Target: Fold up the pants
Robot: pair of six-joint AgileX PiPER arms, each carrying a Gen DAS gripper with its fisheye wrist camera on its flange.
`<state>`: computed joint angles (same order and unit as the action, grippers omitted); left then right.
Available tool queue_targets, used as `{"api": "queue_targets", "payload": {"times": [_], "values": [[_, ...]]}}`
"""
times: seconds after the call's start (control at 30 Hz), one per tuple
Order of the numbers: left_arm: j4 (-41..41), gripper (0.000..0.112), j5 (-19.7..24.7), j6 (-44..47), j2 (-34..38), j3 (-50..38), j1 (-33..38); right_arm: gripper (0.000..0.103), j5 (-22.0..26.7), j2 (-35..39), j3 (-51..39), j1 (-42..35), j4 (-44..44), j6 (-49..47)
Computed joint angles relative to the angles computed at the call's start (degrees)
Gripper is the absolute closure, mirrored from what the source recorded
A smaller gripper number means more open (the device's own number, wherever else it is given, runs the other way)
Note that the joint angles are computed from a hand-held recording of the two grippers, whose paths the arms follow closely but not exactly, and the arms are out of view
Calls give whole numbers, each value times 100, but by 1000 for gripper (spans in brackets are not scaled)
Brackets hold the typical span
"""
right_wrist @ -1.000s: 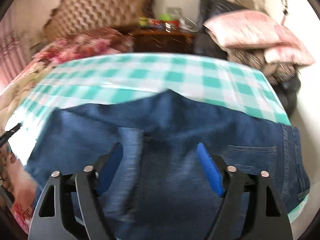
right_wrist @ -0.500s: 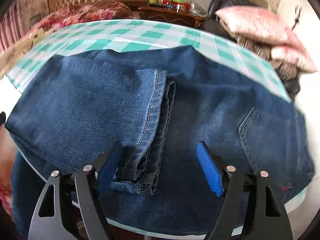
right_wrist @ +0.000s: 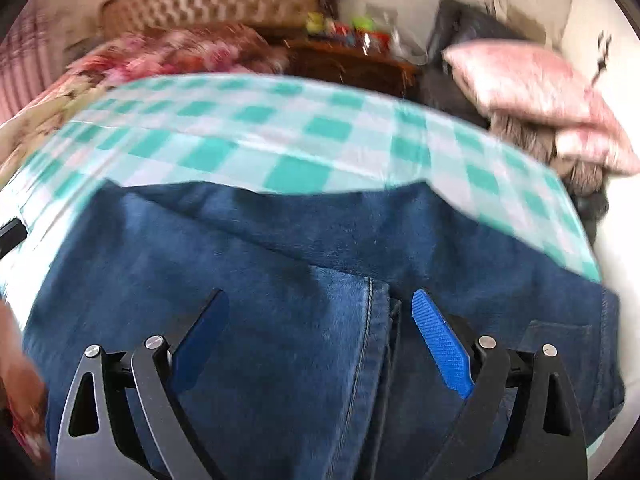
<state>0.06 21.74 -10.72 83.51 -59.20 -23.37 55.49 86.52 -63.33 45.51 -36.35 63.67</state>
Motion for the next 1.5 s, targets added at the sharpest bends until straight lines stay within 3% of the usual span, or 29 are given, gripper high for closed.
{"api": "queue_targets", "payload": {"times": [0.1,0.17,0.2,0.3,0.4,0.47,0.63,0.87,1.03,1.13,1.17,1.37,1.5], "values": [[-572,89,444,736,1150,-1286,30,10,0,265,-123,-165,95,-17],[-680,90,1156,875,1889,-2126,41,6,100,415,-150,-206,270,-22],[-390,95,1411,610,2177,-2417,16,5,-103,328,-9,-283,311,76],[-488,98,1447,516,2281,-2517,116,4,-804,66,370,-714,855,-228],[-704,93,1081,449,1844,-1954,254,5,-629,163,270,-582,680,-154],[-1317,72,713,773,1182,-1097,461,5,-679,134,323,-562,641,-116],[-3296,74,422,2227,-114,772,944,4,-836,52,533,-460,303,248],[-3385,80,215,2090,-1564,2305,630,4,-886,38,577,-471,250,278],[-4209,82,303,2947,-1693,2519,837,5,-815,57,529,-478,312,225],[-4265,84,273,3066,-1673,2530,848,7,39,121,100,-105,124,428],[-4364,84,276,3155,-1683,2552,872,11,69,13,26,100,-40,503],[-4408,85,208,3183,-1751,2628,842,23,-457,314,-937,377,787,-733],[-4578,86,195,3312,-1769,2668,882,33,-502,1354,-2220,409,1761,-2044]]}}
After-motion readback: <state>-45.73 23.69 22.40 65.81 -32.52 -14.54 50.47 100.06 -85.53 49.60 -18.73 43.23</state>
